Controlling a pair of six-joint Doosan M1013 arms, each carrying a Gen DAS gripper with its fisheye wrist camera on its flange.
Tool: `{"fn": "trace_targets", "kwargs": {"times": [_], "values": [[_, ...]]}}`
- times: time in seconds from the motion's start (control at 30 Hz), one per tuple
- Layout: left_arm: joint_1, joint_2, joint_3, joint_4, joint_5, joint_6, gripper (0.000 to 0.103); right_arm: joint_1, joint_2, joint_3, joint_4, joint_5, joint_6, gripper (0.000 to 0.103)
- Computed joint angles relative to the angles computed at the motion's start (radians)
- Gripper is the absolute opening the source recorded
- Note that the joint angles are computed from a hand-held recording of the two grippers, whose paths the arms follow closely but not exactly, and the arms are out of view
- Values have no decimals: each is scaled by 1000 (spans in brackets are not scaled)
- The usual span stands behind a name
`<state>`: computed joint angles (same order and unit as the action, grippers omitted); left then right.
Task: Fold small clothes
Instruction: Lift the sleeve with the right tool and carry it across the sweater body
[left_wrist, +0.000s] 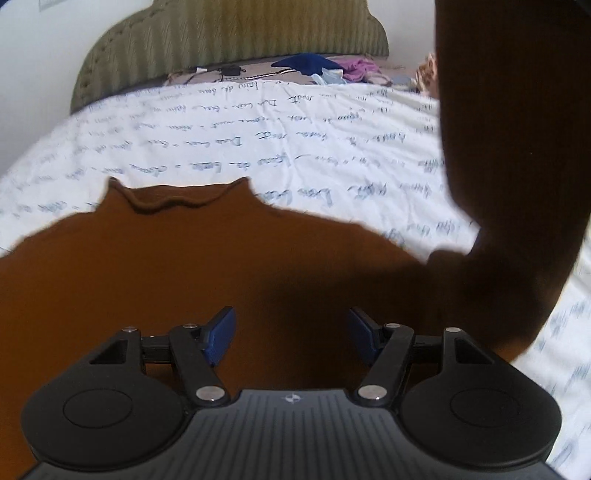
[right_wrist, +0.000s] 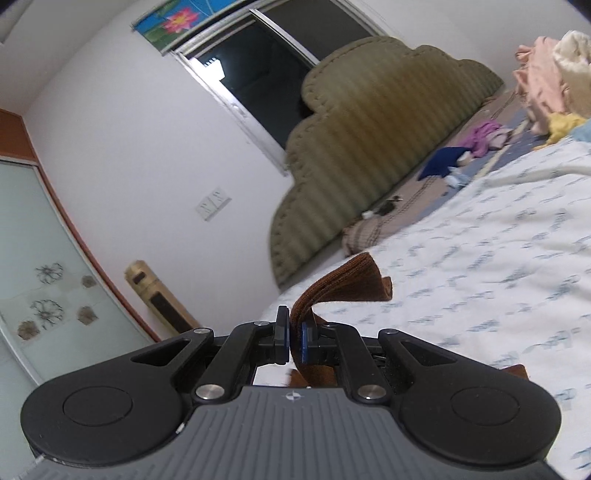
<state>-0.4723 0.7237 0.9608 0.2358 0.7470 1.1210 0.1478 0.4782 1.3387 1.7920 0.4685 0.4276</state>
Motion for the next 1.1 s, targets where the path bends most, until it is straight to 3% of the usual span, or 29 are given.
{"fn": "trace_targets", "kwargs": {"times": [0.2,0.3,0.47,0.57,0.73,0.97,1.1], "values": [[16,70,-90,-369,-26,114,67,11,-14,-24,92,42,-68,12],[10,65,-58,-422,-109,78,87,17,-23,-39,108,65,-89,12],[36,50,-23,-788,-111,350,87,28,-18,-78,16,75,-29,12],[65,22,16,-882,-81,471,87,33,-14,-88,-29,69,27,12],[130,-50,88,-676,5,357,87,60,-5,-119,-109,56,79,12],[232,-223,317,-423,-138,177,87,127,83,-236,-302,75,275,12],[264,-279,387,-192,-184,9,87,178,167,-343,-499,79,452,12]]}}
